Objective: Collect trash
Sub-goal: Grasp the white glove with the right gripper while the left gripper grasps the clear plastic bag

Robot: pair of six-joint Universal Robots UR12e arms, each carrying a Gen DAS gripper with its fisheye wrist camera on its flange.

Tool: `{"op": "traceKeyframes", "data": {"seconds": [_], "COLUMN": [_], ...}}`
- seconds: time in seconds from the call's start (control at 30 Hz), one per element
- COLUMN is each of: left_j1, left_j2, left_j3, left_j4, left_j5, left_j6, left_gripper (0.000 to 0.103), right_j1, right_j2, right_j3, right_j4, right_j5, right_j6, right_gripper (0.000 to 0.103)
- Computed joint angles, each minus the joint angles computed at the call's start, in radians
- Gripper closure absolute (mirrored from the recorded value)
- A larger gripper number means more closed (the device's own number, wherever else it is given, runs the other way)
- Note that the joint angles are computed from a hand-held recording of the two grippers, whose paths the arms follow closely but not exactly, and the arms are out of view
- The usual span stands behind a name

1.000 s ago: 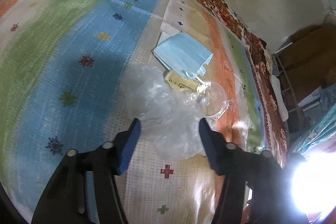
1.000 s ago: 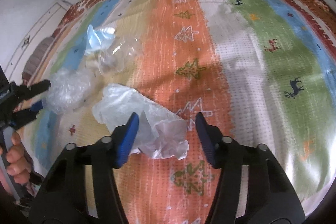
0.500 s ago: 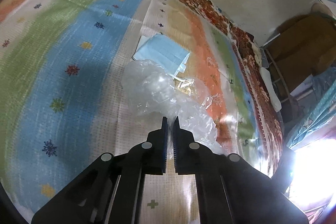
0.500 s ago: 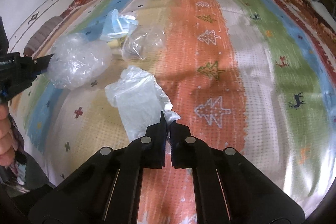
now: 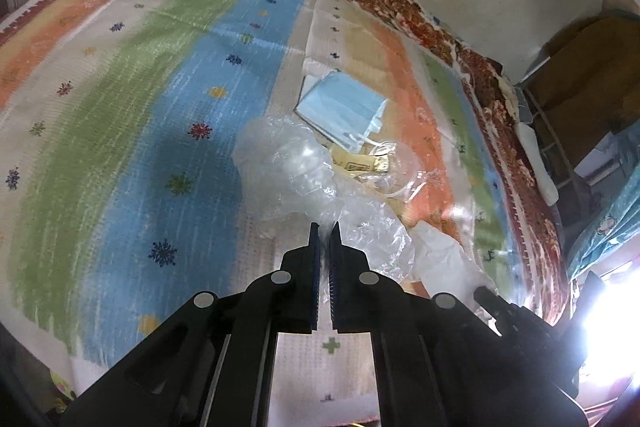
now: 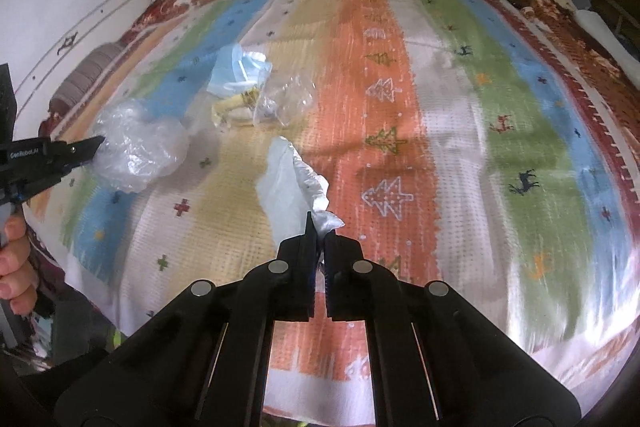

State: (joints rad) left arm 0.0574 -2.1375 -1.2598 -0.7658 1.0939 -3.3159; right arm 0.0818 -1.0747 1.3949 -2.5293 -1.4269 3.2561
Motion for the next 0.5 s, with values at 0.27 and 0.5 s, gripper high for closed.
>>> {"op": "traceKeyframes", "data": {"seconds": [0.27, 0.5], "left_j1": [-0.011, -0.006], "left_j2": [0.049, 0.078], "left_j3": [-0.045, -0.084], "left_j4": [0.035, 0.075], "left_j5": [0.013, 0.001], "left_j6": [0.065, 0.075], "left_gripper": [0.1, 0.1], "right_j1": [0.018, 0.036], "right_j2": [-0.033, -0.063], "right_j3": [0.033, 0.077], "right_j4": [-0.056, -0.131], "right_j5": [0.0, 0.0], "right_j6": [-0.027, -0.07], "right_gripper": [0.101, 0.101]}}
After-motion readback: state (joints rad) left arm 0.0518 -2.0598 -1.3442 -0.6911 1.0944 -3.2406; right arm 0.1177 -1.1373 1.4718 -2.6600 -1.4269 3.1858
